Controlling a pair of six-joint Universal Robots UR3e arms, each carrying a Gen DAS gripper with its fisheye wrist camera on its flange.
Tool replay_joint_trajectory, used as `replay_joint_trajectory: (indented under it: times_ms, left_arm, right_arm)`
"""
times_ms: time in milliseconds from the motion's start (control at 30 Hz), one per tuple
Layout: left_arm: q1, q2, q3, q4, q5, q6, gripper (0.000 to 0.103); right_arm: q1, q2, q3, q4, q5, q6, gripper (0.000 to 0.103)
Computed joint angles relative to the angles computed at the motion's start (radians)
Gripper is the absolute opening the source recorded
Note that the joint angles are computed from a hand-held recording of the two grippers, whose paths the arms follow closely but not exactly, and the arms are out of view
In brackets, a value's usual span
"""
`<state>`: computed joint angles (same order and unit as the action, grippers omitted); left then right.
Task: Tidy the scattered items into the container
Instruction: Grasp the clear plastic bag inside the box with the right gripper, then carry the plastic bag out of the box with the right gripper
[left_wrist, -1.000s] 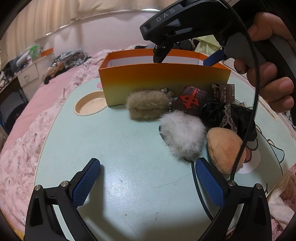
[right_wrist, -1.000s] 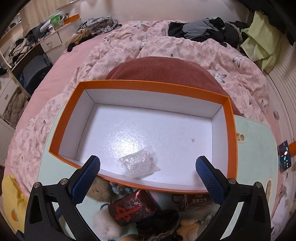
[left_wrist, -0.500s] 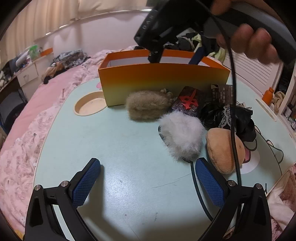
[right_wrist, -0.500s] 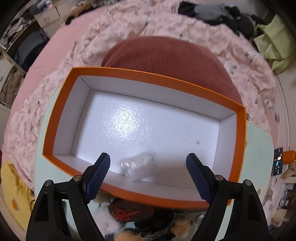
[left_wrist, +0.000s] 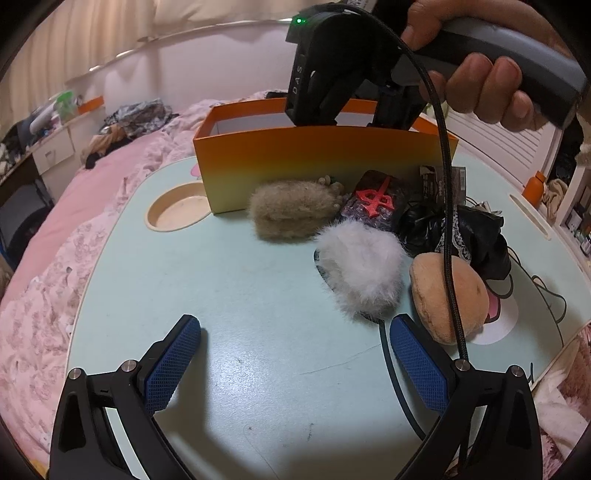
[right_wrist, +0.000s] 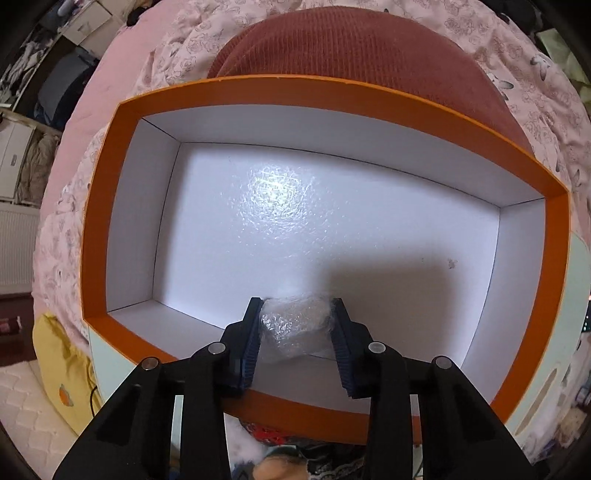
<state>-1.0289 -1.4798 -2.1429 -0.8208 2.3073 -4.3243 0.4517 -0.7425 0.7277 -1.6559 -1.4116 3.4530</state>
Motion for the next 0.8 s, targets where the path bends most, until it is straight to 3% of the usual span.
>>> replay_joint_trajectory:
  times_ms: [167, 333, 433, 533, 700, 800]
  left_arm:
    - [0.002, 0.006, -0.021, 0.032, 0.001, 0.006, 0.102]
    - [-0.005, 0.008, -0.054, 0.102, 0.008, 0.002, 0.102]
    - [-0.016, 0.013, -0.101, 0.187, 0.022, -0.013, 0.102]
    - [-0.018, 0.029, -0.178, 0.333, 0.036, -0.013, 0.102]
    - [-0.009, 0.008, -0.155, 0.307, 0.032, -0.008, 0.102]
    - [-0.006, 0.003, -0.139, 0.274, 0.030, -0.012, 0.102]
  right_arm:
    - [-0.034, -0.203, 0.343, -0.276, 0.033, 0.012, 0.036]
    - [-0.048, -0.463, 0.632, -0.468, -0.020, -0.015, 0.036]
    - [-0.046, -0.597, 0.779, -0.563, -0.075, -0.026, 0.037]
    - [-0.072, -0.734, 0.992, -0.693, -0.036, -0.030, 0.037]
    - [-0.069, -0.756, 1.175, -0.820, 0.055, -0.021, 0.037]
    - [-0.023, -0.739, 1.231, -0.894, 0.002, -0.003, 0.037]
